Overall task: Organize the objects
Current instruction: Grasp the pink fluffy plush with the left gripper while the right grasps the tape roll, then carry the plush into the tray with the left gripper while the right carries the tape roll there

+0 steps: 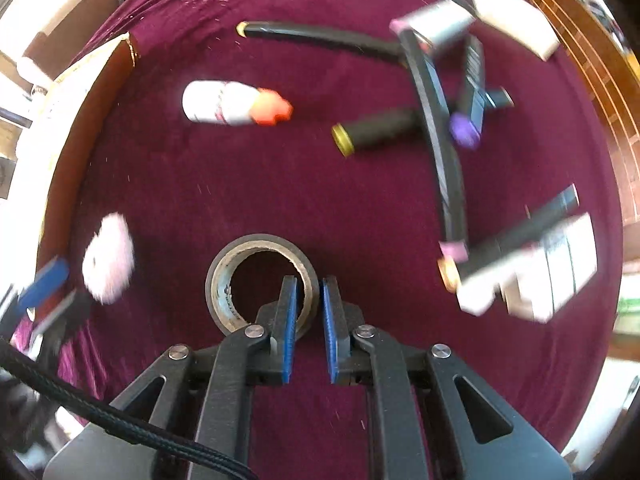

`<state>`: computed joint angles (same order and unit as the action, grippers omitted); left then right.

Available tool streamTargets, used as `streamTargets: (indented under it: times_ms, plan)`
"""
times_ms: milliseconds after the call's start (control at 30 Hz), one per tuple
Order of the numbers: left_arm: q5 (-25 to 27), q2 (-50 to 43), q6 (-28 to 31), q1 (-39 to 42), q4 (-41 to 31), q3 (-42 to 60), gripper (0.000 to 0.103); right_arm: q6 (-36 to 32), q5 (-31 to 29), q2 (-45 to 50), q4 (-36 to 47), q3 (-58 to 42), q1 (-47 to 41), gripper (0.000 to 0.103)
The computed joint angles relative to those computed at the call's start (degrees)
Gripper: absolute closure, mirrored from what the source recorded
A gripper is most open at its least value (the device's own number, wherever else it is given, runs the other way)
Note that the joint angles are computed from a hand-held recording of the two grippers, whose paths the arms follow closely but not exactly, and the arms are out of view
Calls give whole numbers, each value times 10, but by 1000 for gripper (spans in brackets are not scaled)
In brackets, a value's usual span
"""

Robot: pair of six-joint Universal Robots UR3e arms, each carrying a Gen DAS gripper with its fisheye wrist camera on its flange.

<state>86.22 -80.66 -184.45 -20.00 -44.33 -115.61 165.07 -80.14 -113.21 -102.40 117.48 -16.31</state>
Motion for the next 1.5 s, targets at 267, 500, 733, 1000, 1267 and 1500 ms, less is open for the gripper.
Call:
streamTargets:
  times_ms: [267, 500, 733, 1000, 1267, 1500]
  plan:
    - [77, -113, 4, -62, 28, 55, 49, -40, 29, -79, 62, 33, -70, 93]
    - [77, -123, -14, -70, 101, 21, 23, -44, 51, -92, 62, 45, -78, 74]
    - [69, -117, -13, -66, 99, 17, 28, -8, 48, -85, 0, 65, -11, 33]
    - [3, -25, -10, 17, 11, -8, 72, 19, 21, -52, -29, 51, 19, 47]
    - [-23, 61, -24, 49, -25, -52, 72, 61, -70, -10, -127, 56, 128, 85]
    - [-42, 122, -18, 73, -59, -57, 72, 38, -4, -46, -76, 57, 72, 93]
